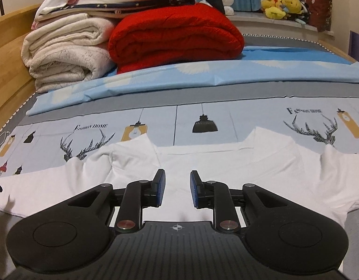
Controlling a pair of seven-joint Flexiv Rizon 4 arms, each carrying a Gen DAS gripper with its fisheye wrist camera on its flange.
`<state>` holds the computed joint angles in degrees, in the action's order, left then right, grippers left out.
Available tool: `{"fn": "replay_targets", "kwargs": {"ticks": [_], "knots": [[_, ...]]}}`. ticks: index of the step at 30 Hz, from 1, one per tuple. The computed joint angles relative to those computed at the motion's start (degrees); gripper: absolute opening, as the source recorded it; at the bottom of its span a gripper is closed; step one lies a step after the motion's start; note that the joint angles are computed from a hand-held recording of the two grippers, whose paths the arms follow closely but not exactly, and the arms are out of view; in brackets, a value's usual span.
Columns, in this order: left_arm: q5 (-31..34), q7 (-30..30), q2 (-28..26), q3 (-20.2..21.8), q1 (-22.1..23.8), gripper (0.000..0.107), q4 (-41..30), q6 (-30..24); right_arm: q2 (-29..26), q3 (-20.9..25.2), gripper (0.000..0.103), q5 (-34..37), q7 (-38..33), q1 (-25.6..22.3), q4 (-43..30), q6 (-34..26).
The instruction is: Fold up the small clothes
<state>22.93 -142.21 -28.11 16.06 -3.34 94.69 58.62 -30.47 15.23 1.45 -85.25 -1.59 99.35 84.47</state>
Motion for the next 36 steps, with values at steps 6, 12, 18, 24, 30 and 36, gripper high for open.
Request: {"fn": "replay_targets", "kwargs": {"ticks": [6, 12, 18, 24, 30, 36], "knots": [[-3.27, 0.17, -0.71, -0.76, 1.88, 0.078, 0.59, -0.19, 0.01, -0.48, 0.024, -0.3, 0.03, 0.61, 0.0, -1.11], [-8.21, -2.58, -0.11, -1.05, 3.64, 0.078, 3.19, 0.18, 0.19, -0.95, 0.024, -0.6, -0.38, 1.22, 0.02, -2.67], [-11.21, -5.26, -0.36, -0.87, 4.4, 0.077, 4.63, 1.44, 0.52, -2.44, 0.024, -0.84, 0.21, 2.27, 0.81, -1.95], [-11.33, -4.84, -0.29, -1.16, 4.46, 0.012, 4.68, 3.48, 0.24, -2.59, 0.024, -1.56, 0.24, 2.44, 1.76, -1.74], [-4.61, -6.2, 0.07, 1.49, 0.06, 0.004, 1.38, 5.19, 0.92, -0.91, 0.014, -0.88, -0.66, 1.69, 2.44, -1.33], [-0.84, -5.98, 1.86, 0.67, -3.09, 0.004, 1.33, 13.2, 3.46, -0.41, 0.014, 0.14, -0.54, 1.69, 4.9, 0.17]]}}
